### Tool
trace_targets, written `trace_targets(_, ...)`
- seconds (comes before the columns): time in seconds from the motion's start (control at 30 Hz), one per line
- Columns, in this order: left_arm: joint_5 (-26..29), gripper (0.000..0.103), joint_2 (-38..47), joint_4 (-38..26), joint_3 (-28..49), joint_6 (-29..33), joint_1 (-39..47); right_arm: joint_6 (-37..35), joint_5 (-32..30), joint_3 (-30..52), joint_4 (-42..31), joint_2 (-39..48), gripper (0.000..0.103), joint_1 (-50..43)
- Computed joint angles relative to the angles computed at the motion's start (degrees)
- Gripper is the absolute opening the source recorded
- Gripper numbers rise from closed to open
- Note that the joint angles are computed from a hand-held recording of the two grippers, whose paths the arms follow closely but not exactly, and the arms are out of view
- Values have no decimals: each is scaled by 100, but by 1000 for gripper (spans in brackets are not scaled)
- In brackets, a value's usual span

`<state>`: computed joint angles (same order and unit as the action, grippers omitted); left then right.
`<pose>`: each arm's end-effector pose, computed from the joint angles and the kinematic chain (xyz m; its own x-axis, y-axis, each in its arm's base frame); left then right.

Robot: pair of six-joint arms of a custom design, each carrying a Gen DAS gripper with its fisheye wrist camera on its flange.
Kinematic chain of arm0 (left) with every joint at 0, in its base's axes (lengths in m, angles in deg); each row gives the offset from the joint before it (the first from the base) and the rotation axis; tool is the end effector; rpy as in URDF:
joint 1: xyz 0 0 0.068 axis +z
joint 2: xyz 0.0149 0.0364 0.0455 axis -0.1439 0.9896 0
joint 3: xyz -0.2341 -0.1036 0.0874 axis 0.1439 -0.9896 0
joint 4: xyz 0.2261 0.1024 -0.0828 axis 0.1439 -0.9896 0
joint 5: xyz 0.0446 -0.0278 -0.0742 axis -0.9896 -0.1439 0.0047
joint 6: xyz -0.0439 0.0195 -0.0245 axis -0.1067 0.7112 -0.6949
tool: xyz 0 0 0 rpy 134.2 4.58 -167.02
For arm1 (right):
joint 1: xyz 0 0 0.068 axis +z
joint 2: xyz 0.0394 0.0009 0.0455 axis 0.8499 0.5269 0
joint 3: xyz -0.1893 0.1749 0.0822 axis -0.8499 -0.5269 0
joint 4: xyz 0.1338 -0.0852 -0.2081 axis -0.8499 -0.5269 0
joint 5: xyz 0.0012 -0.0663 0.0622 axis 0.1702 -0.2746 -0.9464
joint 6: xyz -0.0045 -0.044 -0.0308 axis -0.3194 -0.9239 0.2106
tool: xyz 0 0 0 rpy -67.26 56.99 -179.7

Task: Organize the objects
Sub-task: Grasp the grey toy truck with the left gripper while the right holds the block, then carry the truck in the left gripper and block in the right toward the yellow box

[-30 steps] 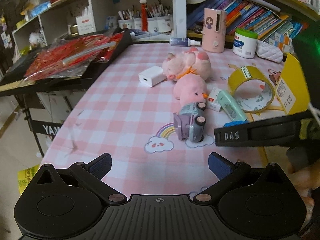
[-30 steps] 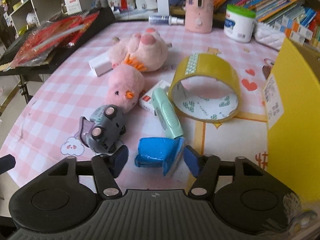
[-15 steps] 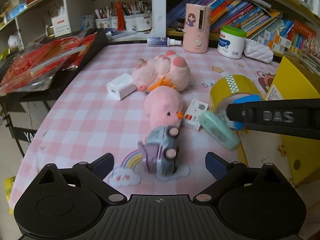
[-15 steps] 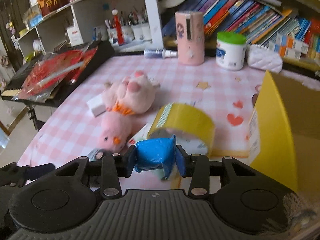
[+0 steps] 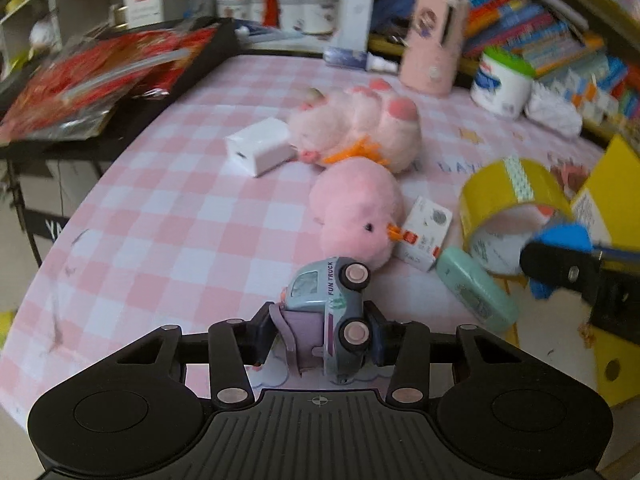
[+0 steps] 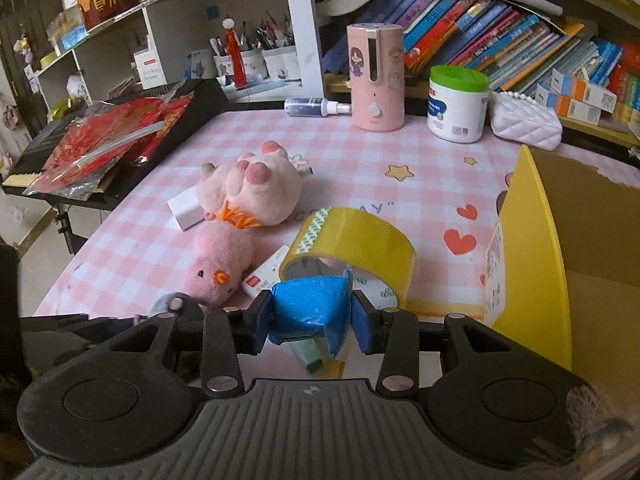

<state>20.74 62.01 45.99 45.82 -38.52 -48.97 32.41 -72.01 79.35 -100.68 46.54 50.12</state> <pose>0.1916 -0.1448 0.1338 -0.7701 -0.1854 -0.6104 -0.1657 0.9821 -0.0892 0.2116 -0.0161 0.1722 -0.7010 -0.1105 -0.7046 -0.2863 0.9484 0.1360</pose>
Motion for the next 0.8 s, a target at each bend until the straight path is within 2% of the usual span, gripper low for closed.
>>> trace_targets(0.17,-81,43,-1194,-273,-420,-320,-54,-55,131,-150,-202,-341,39,66)
trace_targets(0.3,-300,43,-2069,-900,-540,-545,-444,-98,223,-303,-429,-740,39,142)
trace_targets(0.47,-646,43,-2626,-1623,-658,-1057,-1169,-112,283,-554,-966,-1509,39,188)
trace_targets(0.6,-920,43,-3015,-2289,-777,-1714,-1847,-18,374,-764,-1584,-2280,39,278)
trace_targets(0.8,-1402,43,-3281,-3581,-703,-3154,-3364,87,479,-979,-2992,-3852,39,378)
